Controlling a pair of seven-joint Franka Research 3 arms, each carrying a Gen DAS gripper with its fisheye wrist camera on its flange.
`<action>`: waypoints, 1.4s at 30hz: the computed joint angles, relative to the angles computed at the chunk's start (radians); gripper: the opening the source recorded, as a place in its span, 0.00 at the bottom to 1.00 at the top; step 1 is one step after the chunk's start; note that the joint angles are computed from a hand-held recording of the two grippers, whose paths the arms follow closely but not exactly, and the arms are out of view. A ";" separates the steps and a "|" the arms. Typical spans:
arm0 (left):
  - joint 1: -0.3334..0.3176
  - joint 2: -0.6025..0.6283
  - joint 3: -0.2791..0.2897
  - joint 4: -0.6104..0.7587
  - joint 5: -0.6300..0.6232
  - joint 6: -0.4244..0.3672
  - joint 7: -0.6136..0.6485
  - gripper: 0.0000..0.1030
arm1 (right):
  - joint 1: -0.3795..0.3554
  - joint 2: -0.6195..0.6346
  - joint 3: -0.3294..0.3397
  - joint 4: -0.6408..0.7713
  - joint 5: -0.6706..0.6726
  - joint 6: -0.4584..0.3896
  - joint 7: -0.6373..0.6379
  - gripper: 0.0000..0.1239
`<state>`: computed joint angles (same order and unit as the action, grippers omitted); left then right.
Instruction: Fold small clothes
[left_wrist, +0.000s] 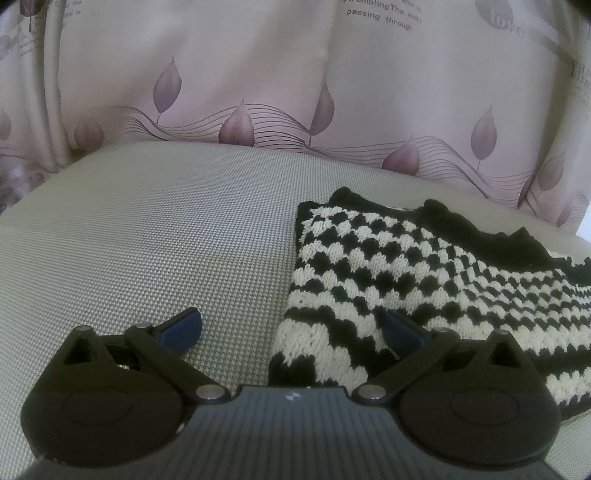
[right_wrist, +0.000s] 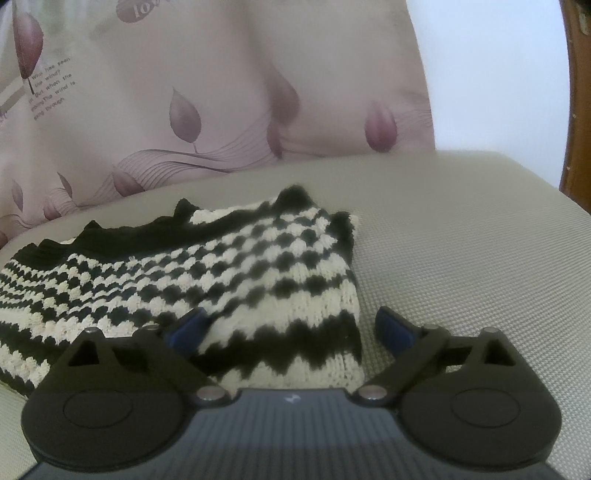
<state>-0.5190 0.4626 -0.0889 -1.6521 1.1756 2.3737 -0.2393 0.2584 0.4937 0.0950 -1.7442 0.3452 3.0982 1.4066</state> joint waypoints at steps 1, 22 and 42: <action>0.001 0.000 0.000 -0.001 -0.001 0.001 0.000 1.00 | 0.007 0.001 -0.008 0.001 -0.003 0.000 0.004 0.80; 0.002 -0.001 -0.001 -0.003 -0.007 0.005 0.006 1.00 | 0.034 0.001 -0.043 0.000 -0.034 -0.002 0.040 0.82; 0.268 0.036 -0.072 -0.032 -0.413 0.543 0.632 0.82 | 0.026 0.000 -0.034 0.000 -0.035 0.002 0.040 0.83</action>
<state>-0.2506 0.4990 -0.1606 -1.6837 0.7630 2.9170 0.3922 0.2844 0.4936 0.0607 -1.7442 0.3105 3.1003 1.4461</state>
